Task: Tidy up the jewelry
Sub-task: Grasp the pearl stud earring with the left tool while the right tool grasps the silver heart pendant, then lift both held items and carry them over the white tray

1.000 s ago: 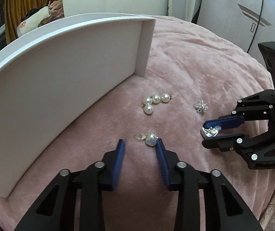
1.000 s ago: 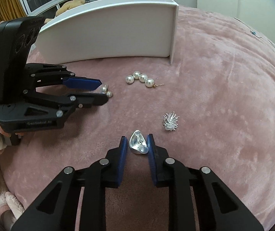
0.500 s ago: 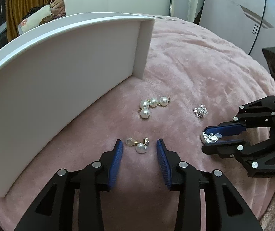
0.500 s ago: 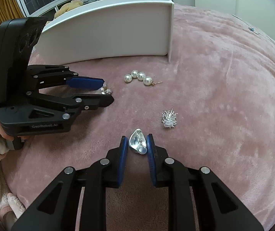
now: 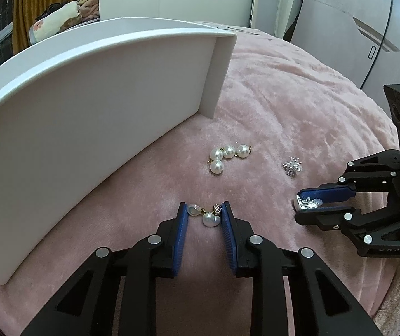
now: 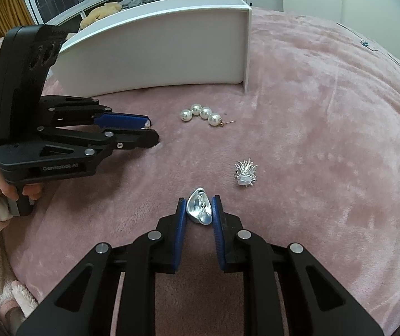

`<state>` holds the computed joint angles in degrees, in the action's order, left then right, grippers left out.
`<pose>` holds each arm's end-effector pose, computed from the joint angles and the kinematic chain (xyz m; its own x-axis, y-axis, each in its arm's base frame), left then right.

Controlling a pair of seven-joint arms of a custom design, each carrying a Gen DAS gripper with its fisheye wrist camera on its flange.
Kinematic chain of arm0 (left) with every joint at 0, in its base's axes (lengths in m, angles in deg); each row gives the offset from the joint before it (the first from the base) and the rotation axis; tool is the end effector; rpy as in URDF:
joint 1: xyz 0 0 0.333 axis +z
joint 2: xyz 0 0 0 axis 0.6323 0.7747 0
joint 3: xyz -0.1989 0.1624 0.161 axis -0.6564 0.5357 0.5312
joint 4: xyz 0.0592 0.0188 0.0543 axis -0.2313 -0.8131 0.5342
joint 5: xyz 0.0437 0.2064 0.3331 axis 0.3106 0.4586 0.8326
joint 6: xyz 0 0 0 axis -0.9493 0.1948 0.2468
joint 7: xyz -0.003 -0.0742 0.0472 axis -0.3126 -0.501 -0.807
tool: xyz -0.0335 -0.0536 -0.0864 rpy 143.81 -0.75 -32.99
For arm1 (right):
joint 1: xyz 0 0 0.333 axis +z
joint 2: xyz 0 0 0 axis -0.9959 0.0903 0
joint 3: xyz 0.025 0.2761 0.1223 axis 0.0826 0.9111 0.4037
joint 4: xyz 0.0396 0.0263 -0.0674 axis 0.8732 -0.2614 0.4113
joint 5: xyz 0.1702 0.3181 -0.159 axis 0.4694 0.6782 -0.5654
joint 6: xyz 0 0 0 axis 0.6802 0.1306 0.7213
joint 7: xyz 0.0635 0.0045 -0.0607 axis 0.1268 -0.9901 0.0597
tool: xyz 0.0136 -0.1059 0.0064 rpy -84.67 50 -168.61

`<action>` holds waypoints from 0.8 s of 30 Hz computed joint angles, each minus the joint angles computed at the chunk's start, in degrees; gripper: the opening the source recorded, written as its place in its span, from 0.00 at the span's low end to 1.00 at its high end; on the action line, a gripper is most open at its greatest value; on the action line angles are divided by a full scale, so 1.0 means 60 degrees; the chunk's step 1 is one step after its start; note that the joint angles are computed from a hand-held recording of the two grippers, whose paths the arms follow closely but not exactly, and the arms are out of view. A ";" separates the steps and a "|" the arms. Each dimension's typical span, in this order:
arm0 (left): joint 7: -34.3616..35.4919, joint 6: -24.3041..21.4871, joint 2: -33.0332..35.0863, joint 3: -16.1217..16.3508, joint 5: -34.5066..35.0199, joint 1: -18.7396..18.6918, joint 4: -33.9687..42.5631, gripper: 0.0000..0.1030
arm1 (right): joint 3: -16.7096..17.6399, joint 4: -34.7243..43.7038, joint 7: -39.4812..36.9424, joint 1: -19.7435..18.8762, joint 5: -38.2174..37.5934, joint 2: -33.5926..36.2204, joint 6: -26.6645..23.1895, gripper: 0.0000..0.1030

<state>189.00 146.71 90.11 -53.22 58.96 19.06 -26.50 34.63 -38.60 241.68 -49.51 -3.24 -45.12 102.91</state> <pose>0.6299 -0.3797 0.3843 -0.7885 -0.6068 0.1006 -0.5402 0.6050 -0.5850 0.4874 0.4688 0.3835 0.1031 -0.9809 -0.1648 -0.8403 0.0028 -0.5422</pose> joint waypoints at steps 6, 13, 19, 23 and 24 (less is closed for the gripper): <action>0.0258 0.0114 -0.0518 -0.0074 -0.0224 0.0205 -0.0613 0.28 | -0.0058 0.0030 0.0125 0.0101 -0.0194 -0.0049 -0.0124 0.18; 0.1004 0.0278 -0.1239 -0.0194 -0.0490 0.0450 -0.1391 0.28 | -0.0200 -0.0098 0.0849 0.0332 -0.0931 -0.0370 -0.0236 0.18; 0.1624 0.0498 -0.1912 -0.0227 -0.0875 0.0685 -0.1856 0.28 | -0.0286 0.0050 0.1580 0.0474 -0.1863 -0.0641 -0.0414 0.18; 0.1957 0.0577 -0.2251 -0.0252 -0.1226 0.0841 -0.1891 0.28 | -0.0241 0.0394 0.1543 0.0447 -0.2161 -0.0678 -0.0614 0.18; 0.1993 0.0593 -0.2317 -0.0237 -0.1268 0.0851 -0.1884 0.28 | -0.0237 0.0483 0.1526 0.0459 -0.2242 -0.0688 -0.0680 0.18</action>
<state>200.96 150.27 76.21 -54.64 51.36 24.16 -37.80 33.20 -35.71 250.83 -46.75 -16.69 -49.25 98.83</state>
